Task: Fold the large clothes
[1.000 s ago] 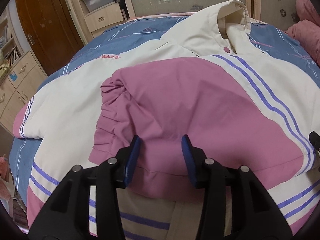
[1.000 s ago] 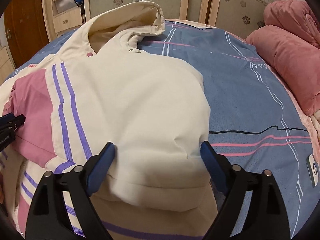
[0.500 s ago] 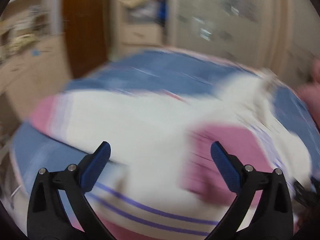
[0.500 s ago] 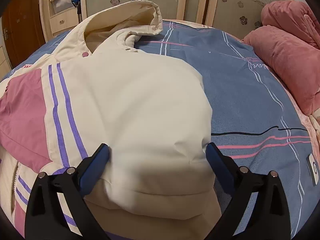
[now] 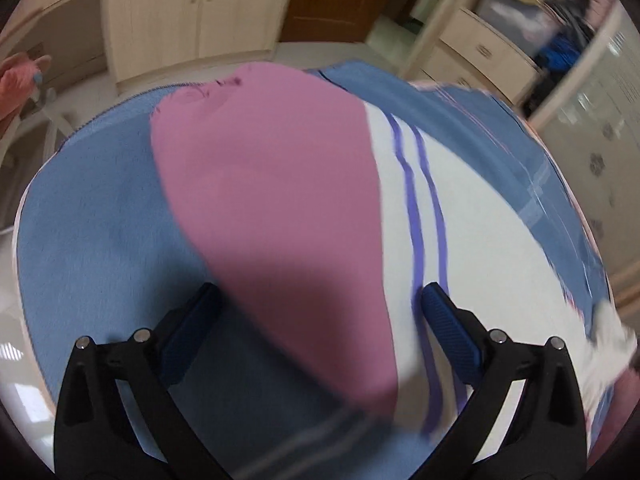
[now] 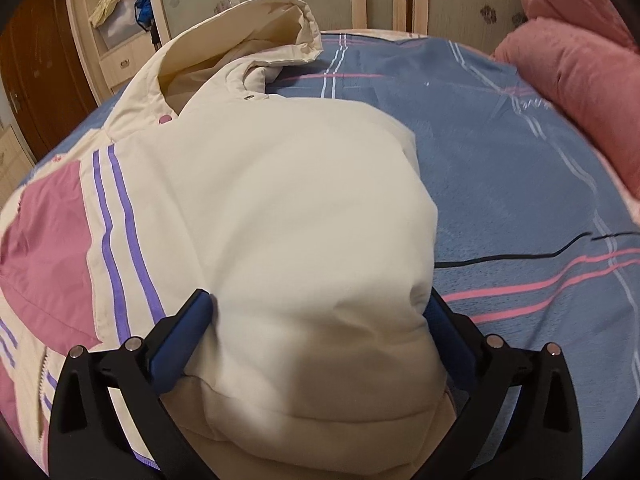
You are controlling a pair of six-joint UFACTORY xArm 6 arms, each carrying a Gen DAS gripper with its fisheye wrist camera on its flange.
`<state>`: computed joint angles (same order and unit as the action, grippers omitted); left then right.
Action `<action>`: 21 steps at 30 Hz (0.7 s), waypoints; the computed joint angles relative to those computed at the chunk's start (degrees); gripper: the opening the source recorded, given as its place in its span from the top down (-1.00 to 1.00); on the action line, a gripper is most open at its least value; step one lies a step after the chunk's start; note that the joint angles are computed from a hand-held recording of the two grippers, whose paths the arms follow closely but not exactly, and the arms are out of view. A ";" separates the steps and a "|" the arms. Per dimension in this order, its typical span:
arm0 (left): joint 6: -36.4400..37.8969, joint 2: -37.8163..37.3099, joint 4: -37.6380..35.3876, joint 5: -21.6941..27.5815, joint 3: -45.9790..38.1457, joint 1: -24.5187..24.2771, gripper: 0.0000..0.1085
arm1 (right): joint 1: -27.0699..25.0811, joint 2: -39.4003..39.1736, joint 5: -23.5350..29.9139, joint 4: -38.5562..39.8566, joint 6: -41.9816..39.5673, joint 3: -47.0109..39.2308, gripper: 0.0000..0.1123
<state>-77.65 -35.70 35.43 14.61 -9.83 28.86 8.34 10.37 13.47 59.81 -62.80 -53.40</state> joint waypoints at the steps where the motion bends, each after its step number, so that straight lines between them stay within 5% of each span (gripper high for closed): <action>1: -3.61 1.50 3.86 0.49 -1.71 0.29 -0.86 | -0.35 0.18 0.96 -0.10 0.29 -0.33 -0.81; 3: -7.54 3.43 9.19 0.15 -4.85 -0.54 -0.68 | -0.68 0.37 1.90 -0.51 0.97 -0.69 -0.81; 5: -7.72 3.01 8.97 0.74 -6.15 -1.93 0.17 | -0.54 0.31 1.65 -0.76 1.25 -0.57 -0.81; 6: -4.22 2.49 5.78 -0.42 -6.60 -2.96 0.84 | -0.45 0.26 1.45 -0.96 1.42 -0.48 -0.81; 9: -5.03 -2.06 8.73 -1.91 -7.67 -7.74 0.82 | -0.22 0.11 0.86 -1.73 2.19 -0.23 -0.81; 14: -14.74 -3.19 23.36 11.17 -17.31 -29.40 0.79 | 0.10 -0.17 -0.17 -2.25 2.65 0.27 -0.81; 17: -16.08 3.58 27.56 13.35 -24.53 -40.81 0.68 | 0.13 -0.36 -0.36 -1.94 2.50 0.44 -0.81; 21: -4.27 20.24 25.39 13.01 -36.79 -55.87 0.46 | -1.57 -0.43 3.47 -1.88 3.57 -0.56 -0.81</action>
